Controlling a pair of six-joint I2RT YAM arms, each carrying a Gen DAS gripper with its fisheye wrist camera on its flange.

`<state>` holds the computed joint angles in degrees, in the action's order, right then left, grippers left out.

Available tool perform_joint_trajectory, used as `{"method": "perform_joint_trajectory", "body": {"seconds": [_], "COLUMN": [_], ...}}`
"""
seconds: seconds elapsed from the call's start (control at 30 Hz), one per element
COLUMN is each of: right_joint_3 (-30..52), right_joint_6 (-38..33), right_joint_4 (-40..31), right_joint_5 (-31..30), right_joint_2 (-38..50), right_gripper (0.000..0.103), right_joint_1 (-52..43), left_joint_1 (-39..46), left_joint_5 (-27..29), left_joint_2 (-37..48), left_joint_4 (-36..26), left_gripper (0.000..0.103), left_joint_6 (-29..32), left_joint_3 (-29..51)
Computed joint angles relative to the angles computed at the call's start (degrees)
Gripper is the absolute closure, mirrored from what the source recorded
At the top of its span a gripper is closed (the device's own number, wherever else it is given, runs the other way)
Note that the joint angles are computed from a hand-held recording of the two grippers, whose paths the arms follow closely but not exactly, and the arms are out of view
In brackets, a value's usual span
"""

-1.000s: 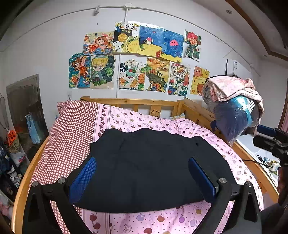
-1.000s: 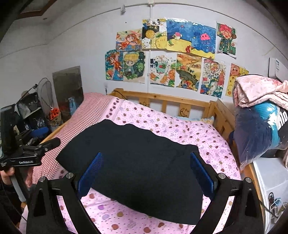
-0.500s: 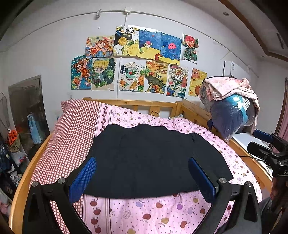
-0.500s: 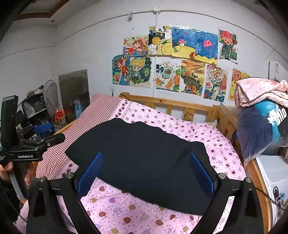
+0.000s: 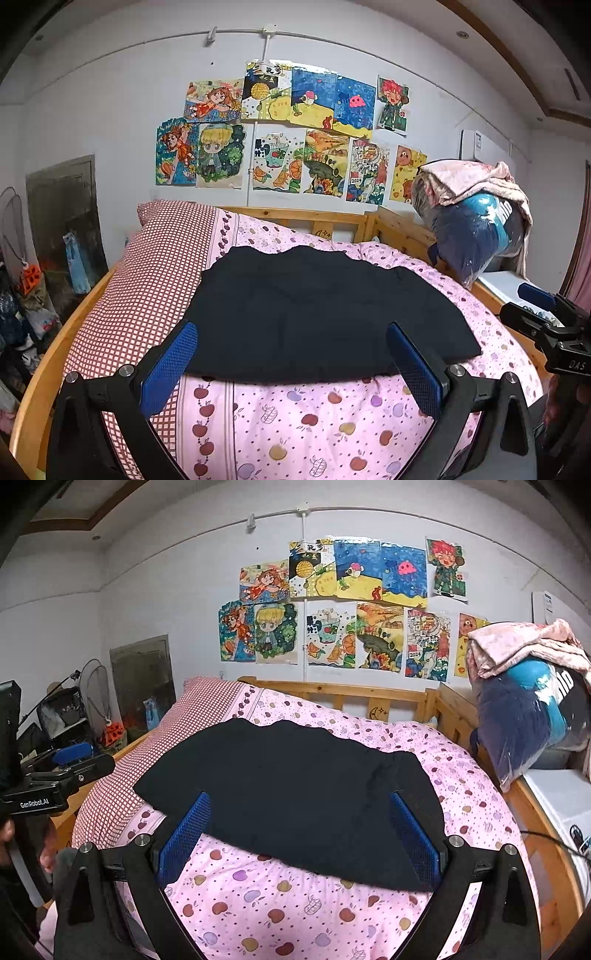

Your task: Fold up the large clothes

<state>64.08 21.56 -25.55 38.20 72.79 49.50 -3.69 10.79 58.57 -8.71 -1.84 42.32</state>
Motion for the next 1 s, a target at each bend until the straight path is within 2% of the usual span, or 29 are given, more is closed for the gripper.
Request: {"method": "perform_joint_trajectory", "body": {"seconds": [0.23,0.43,0.67,1.0], "right_joint_3": [-6.0,-9.3,-14.9,-22.2], "right_joint_6": [1.4,0.9,3.2,4.3], "right_joint_4": [4.9,7.8,12.3,18.1], "right_joint_5": [4.7,10.5,14.0,14.0], "right_joint_2": [-1.6,-2.5,-3.4,-4.1], "right_gripper": [0.008,0.006,0.004,0.002], "right_joint_1": [3.7,6.8,8.8,10.0], "left_joint_1": [0.7,0.4,-0.2,-3.2], "left_joint_5": [-0.2,-1.3,-2.8,-5.9], "left_joint_2": [-1.8,-2.6,-4.4,-3.9], "left_joint_4": [1.8,5.6,10.4,13.9], "left_gripper": [0.0,0.0,0.0,0.0], "left_joint_6": [-0.5,-1.0,-1.4,-2.3], "left_joint_3": [-4.1,-8.2,-12.9,-18.0]}}
